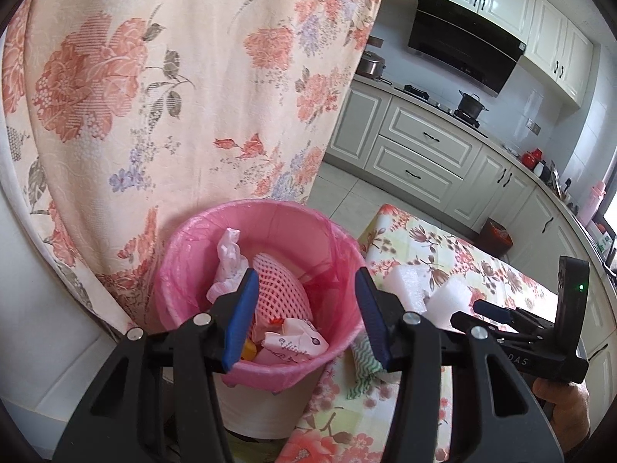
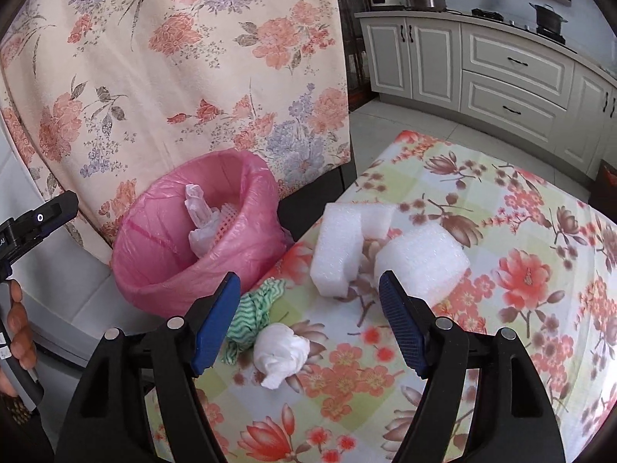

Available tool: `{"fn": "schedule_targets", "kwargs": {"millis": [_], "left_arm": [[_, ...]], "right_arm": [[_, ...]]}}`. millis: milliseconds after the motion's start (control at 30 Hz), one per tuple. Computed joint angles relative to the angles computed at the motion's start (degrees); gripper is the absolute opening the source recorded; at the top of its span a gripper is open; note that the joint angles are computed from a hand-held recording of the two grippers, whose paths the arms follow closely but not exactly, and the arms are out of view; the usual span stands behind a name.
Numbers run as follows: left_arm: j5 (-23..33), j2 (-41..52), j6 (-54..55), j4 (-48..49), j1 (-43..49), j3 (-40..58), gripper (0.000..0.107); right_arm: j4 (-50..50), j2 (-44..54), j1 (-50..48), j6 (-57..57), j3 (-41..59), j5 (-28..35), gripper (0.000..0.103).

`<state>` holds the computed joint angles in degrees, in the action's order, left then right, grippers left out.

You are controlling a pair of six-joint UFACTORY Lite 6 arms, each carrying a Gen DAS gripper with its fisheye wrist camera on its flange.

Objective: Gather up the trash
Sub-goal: 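Grasp the green-and-white zigzag cloth with the left gripper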

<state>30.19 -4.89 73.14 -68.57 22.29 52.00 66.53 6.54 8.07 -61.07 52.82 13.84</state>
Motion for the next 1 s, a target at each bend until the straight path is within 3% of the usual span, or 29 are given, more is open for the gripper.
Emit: {"fn": "schedule_targets", "kwargs": {"millis": [233, 533, 1000], "left_arm": [[-3.1, -3.6, -1.4, 0.9, -5.9, -4.5, 0.050], [-8.3, -5.6, -4.8, 3.3, -15.0, -10.0, 0.050], [-15.2, 3.7, -2.9, -2.5, -23.7, -11.1, 0.039]], "right_arm": [[6.2, -4.1, -3.2, -8.1, -6.8, 0.3, 0.070], [10.0, -6.9, -4.8, -14.3, -12.6, -1.9, 0.079], [12.8, -7.3, -10.2, -20.6, -15.6, 0.5, 0.079]]}}
